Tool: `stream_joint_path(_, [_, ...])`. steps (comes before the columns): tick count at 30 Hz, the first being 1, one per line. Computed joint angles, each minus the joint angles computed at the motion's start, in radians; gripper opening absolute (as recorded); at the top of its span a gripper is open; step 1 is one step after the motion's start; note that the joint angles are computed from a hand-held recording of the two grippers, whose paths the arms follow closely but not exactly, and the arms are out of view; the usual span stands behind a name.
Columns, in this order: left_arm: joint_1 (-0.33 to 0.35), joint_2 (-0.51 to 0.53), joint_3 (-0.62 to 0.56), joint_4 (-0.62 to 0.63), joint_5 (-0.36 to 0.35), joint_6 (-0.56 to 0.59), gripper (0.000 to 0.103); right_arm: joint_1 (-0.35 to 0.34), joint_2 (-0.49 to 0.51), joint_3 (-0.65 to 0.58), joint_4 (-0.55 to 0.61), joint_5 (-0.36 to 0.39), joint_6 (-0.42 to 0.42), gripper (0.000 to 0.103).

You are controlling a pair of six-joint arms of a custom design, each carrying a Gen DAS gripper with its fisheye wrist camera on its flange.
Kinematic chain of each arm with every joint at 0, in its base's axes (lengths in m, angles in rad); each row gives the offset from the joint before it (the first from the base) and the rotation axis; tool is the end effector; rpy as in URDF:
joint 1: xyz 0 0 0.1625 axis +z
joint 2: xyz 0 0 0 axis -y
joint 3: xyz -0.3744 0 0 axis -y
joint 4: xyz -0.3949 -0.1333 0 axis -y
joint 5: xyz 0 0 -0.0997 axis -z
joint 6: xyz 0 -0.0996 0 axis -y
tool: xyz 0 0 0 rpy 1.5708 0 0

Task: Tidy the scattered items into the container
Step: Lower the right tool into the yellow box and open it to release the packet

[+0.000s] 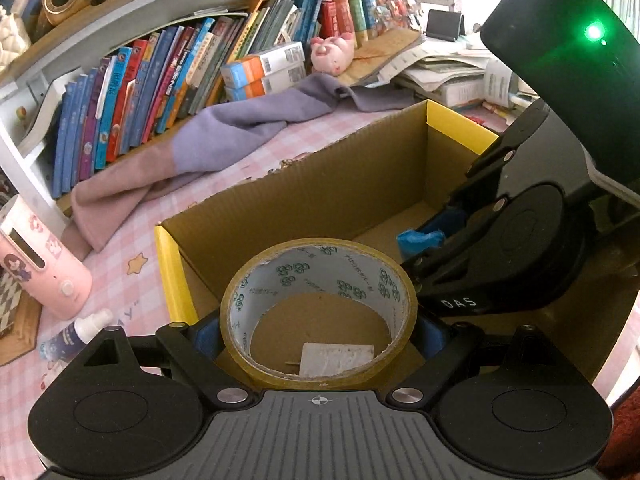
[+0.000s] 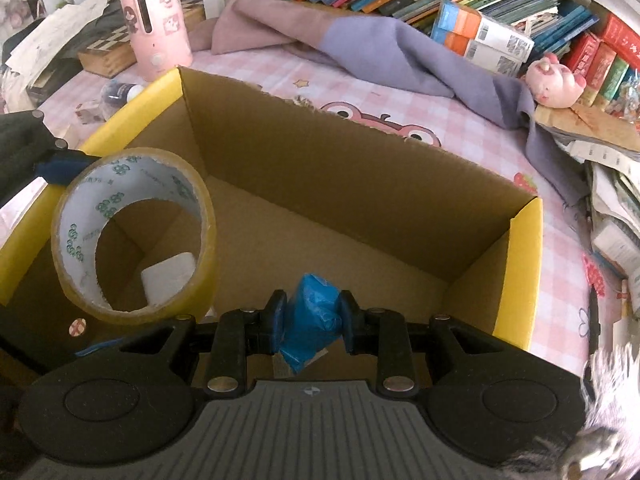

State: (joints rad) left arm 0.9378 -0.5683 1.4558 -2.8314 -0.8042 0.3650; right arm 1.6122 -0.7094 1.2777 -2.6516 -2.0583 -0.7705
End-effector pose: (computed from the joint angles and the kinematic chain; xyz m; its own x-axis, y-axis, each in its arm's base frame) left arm -0.2414 -0.6711 0.0273 -0.4856 0.4756 -0.7335 0.7753 0.6220 -0.1099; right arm 0.1175 -0.7427 0.1660 -0.6151 -0.4680 0.6345 -0.6473 0.7592 -0.0675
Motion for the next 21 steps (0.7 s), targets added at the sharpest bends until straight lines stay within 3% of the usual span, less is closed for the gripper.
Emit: stream_joint_path(21, [-0.014, 0.000, 0.017, 0.008, 0.038, -0.039, 0.093, -0.007, -0.014, 0.011, 0.019, 0.023, -0.019, 0.026])
